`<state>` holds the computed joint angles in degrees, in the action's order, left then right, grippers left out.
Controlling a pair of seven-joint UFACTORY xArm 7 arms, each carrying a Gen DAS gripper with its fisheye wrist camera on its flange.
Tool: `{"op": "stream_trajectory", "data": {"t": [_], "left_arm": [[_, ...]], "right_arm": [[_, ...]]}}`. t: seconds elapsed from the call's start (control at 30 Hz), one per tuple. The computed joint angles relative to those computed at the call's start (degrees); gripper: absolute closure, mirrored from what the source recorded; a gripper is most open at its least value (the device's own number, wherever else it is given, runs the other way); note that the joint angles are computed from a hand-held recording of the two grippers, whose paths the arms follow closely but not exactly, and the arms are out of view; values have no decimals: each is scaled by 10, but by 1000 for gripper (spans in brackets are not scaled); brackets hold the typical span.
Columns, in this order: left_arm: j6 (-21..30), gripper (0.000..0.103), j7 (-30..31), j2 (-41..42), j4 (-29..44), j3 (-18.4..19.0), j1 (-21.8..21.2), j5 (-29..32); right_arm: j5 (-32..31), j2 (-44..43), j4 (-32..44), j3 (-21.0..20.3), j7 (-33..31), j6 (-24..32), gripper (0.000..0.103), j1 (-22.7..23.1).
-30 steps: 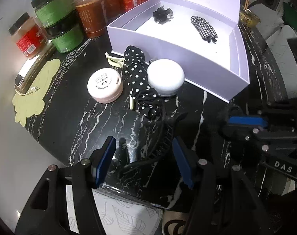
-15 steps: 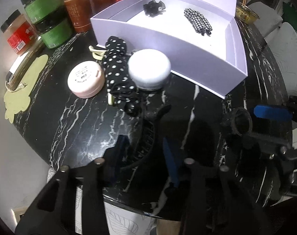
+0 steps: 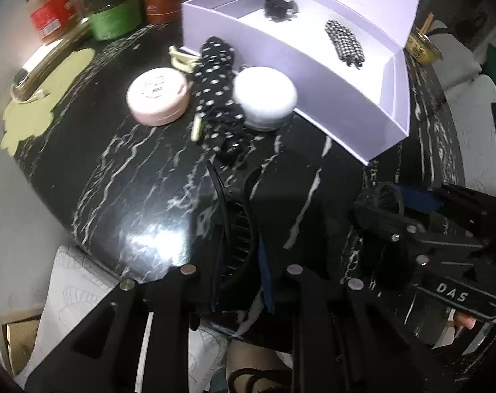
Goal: Organize objects
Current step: 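Grasp the black elastic band with the right tool while the left approaches the black headband, then grasp the black headband with the left tool while the right lifts the band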
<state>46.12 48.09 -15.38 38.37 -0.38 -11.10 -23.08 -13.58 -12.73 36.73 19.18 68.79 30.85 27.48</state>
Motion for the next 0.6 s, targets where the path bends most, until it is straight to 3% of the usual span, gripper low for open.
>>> {"op": "stream_trajectory", "data": {"t": [0.6], "left_arm": [[47,85,-41,-137,-36,-2,-19,30]], "right_arm": [[75,-109,-27,4,-79,34,58,27]]}}
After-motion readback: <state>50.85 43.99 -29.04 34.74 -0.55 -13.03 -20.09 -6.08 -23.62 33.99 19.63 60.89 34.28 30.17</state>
